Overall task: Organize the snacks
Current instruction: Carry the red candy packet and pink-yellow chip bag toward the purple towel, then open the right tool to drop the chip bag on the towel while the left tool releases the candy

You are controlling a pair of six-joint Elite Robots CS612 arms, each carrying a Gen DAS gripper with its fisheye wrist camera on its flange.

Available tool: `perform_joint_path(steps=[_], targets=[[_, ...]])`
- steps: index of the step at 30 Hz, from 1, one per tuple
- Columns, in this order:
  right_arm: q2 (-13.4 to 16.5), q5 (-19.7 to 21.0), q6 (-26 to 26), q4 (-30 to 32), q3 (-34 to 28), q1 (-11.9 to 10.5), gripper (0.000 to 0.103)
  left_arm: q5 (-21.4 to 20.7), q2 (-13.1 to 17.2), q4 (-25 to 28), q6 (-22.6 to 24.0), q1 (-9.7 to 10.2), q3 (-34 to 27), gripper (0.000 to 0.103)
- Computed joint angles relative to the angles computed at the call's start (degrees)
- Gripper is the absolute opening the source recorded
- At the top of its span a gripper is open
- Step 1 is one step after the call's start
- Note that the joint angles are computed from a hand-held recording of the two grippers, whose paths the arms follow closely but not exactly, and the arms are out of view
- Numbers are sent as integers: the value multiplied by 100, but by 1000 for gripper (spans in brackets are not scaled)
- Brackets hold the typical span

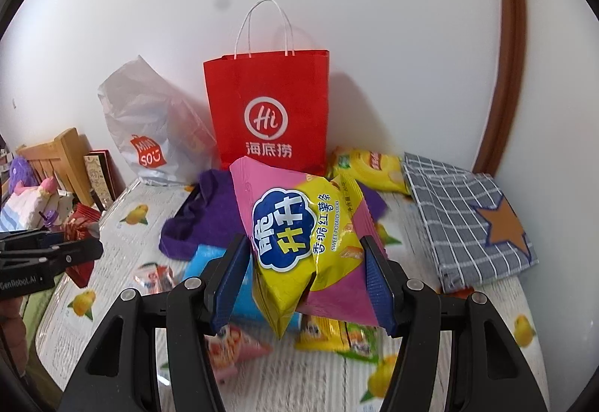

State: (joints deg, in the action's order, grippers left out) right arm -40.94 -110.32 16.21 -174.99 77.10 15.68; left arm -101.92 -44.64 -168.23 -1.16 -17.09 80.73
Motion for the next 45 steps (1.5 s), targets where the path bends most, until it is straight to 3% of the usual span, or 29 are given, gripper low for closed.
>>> perform_joint_path(steps=[15, 27, 33, 37, 41, 45], targets=[[716, 259, -403, 708, -1534, -191, 59, 200, 570, 751, 81, -40, -1254, 36], [1229, 373, -382, 1277, -2436, -357, 59, 307, 1182, 1600, 123, -62, -2435, 36], [1330, 819, -211, 1238, -2639, -492, 59, 299, 1490, 1968, 166, -72, -3046, 36], [1463, 768, -131, 1388, -2780, -532, 59, 238, 1692, 2131, 236, -75, -3430, 37], [1655, 781, -40, 2001, -3098, -599, 59, 211, 1954, 2417, 257, -81, -3899, 36], [1721, 779, -47, 2088, -3176, -647, 59, 251, 2243, 2763, 228, -71, -4388, 36]])
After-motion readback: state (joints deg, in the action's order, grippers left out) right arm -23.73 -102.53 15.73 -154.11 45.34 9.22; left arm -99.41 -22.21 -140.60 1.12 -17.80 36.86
